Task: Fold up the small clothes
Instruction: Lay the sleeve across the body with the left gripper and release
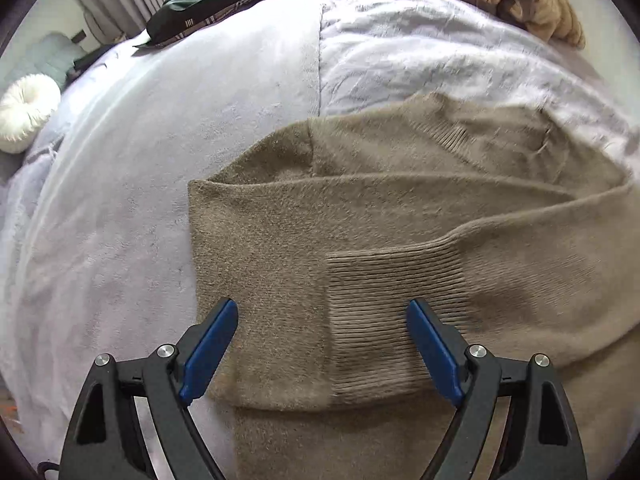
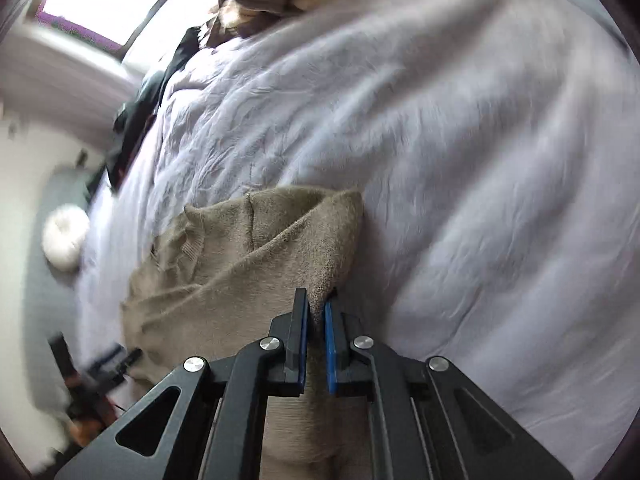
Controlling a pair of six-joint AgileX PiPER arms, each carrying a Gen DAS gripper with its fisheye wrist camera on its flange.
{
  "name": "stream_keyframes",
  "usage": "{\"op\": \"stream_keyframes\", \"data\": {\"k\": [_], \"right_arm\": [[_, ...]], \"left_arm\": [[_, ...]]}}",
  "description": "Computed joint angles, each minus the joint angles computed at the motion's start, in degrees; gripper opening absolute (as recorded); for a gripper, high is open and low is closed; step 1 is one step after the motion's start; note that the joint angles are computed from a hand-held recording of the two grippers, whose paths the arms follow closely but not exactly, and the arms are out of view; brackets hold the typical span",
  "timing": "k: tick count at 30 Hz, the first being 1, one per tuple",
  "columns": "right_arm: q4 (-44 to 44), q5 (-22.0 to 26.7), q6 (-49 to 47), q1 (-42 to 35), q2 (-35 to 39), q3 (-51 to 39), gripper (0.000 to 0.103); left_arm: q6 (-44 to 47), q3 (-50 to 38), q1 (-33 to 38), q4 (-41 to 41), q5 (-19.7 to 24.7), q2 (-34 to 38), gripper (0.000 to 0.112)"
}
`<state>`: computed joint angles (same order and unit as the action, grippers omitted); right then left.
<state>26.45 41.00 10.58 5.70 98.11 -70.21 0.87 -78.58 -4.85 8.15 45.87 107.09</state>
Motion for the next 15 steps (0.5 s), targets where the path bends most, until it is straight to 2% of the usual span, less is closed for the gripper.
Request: {"op": "stream_keyframes", "data": {"k": [3,5,7,11,15], "right_arm": [[-6.80,3.19,2.27,-0.49,3.56,-1.40,0.008],[-4.68,2.16,0.58,-1.93,4.01,0.53,0.007],[-4.07,2.08,2.98,-2.33,2.62,1.16,0.008],[-12.58,6.11,10.30,0.86,-2.10,0.42,0.009],[-10.88,6.55,9.78,4.56,-7.95,3.41,0.009]], "left_arm": [[-0.38,1.06,-0.55,1.57,-2.46,1.17,0.089],[-1.12,1.87,-0.92,3.78,-3.56,0.83,0.094],[-0.42,1.62,-0.51,3.90,-2.46,0.12,0.094],[1.48,2.41,1.58,3.57,-0.12,-2.88,0.094],[3.33,2.38,2.96,0.50,1.32,-4.02,0.094]]}}
